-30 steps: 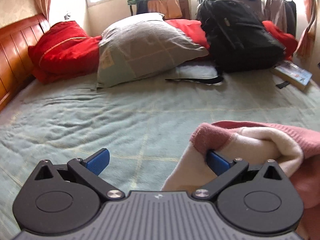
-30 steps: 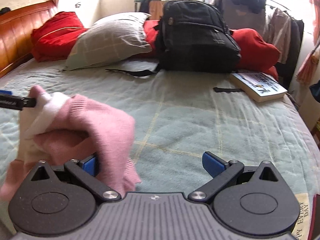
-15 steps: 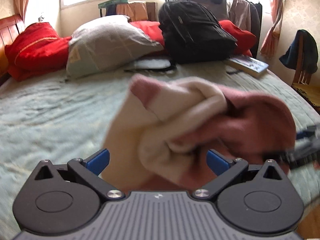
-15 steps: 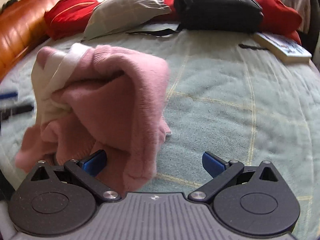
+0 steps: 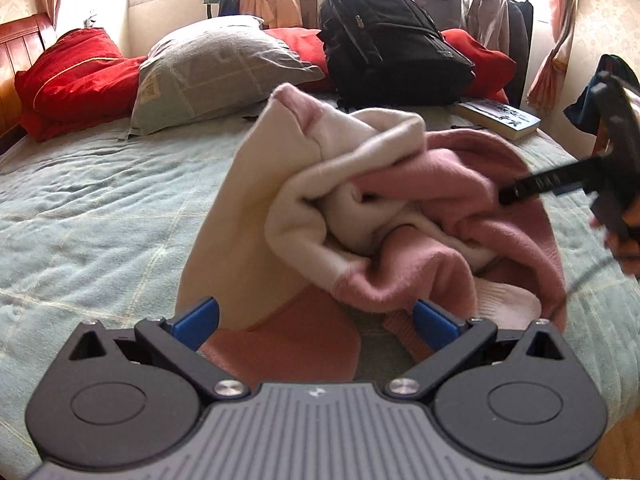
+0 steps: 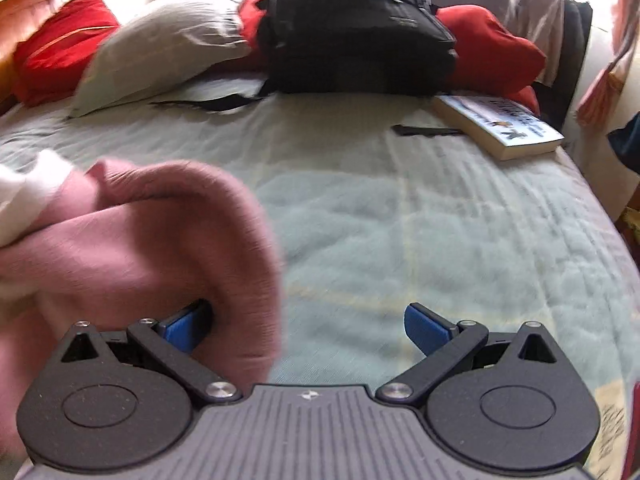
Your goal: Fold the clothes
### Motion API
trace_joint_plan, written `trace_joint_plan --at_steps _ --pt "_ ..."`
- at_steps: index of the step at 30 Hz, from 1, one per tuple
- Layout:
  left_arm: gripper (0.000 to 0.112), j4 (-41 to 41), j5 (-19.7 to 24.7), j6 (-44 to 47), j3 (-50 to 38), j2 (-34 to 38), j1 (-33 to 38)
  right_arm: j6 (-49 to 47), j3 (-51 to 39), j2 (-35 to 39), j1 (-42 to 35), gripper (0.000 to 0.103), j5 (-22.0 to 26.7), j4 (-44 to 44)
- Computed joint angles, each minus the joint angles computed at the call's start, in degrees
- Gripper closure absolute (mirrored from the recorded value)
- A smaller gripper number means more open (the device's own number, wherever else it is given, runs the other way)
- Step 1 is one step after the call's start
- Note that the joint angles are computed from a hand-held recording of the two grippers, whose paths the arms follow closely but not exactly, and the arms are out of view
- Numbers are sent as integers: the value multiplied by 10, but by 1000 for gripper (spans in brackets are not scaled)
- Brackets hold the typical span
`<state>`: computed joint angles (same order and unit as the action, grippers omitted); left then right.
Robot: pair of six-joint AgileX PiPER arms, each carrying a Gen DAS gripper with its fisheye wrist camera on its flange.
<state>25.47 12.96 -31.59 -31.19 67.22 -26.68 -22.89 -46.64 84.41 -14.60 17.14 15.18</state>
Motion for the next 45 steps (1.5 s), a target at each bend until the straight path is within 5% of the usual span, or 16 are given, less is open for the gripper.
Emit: trace_joint_plan --at_steps 6,9,15,19,24,30,40,45 --pt "10 35 2 -51 2 8 -7 -97 -110 75 -51 0 101 113" --pt "10 38 1 -57 6 4 -7 -158 -75 35 -59 0 109 161" --pt "10 75 8 -102 8 2 -15 -304 -2 -57 -108 0 234 284" --pt "10 73 12 -106 13 -4 -22 -269 38 -66 -54 0 201 228" --pt "10 119 27 -161 24 -16 -36 -113 66 -46 2 0 74 85" --pt "10 122 26 -170 22 -11 -35 -49 44 -17 -35 0 36 31" --pt "10 145 30 -198 23 -3 -39 -133 -6 52 -79 0 80 129" --pt "10 132 32 -185 24 -7 -36 -25 -16 53 -72 0 30 21"
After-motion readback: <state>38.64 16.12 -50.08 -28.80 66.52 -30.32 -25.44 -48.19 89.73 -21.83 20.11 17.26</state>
